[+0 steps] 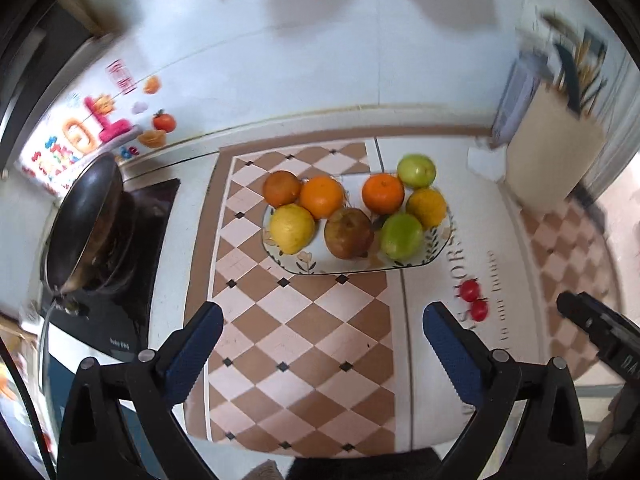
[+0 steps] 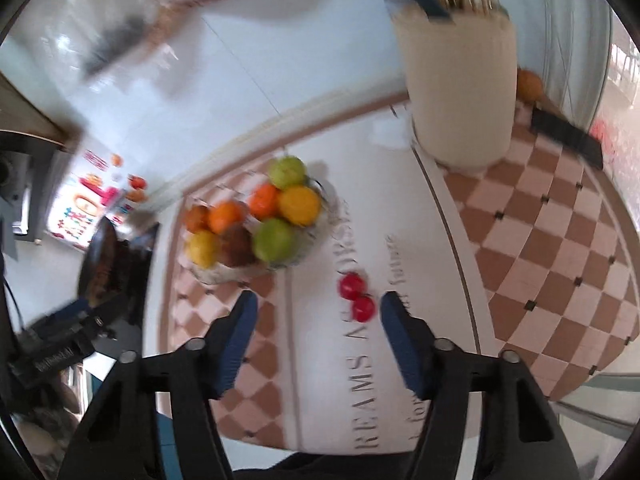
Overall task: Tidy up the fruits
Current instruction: 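Grasp one cherry tomato with the right tool while the left grasps the other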
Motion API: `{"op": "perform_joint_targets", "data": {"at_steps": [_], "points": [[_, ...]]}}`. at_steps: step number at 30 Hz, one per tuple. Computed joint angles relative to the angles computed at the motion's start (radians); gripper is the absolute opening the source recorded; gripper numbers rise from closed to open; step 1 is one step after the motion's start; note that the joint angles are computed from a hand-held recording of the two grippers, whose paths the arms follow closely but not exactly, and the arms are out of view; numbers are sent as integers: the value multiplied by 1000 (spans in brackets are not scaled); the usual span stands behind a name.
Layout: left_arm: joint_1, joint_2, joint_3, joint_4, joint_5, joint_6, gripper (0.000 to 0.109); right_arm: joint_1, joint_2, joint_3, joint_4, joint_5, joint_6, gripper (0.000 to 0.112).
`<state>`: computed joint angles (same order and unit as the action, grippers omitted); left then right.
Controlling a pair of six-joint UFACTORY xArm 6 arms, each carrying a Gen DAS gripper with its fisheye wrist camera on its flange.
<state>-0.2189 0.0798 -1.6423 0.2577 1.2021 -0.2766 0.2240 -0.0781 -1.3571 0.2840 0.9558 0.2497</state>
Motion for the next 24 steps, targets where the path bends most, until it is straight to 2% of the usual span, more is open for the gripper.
{"op": "perform_joint_targets", "data": {"at_steps": [1,6,9,10,11,16,17,24], "points": [[-12,37,-26,21,13,3,102,-7,22,16,14,0,-16,57],[-44,203,-155,61,70,29,102,-9,116,59,54,-45,-75,52],[-37,338,-298,-3,173,46,102,-9,168,66,87,-68,-105,48],[-37,367,-330,-15,198,45,102,-7,191,62,97,-72,-115,43],[-37,386,-350,-21,212,43,102,-7,209,54,109,-70,-126,38],[-46,457,-430,-56,263,42,102,4,266,40,120,-92,-167,35],[-46,465,-441,-70,271,39,102,4,277,36,130,-93,-183,31],[-64,529,-514,-171,296,39,102,-13,260,59,162,-97,-215,31]]}}
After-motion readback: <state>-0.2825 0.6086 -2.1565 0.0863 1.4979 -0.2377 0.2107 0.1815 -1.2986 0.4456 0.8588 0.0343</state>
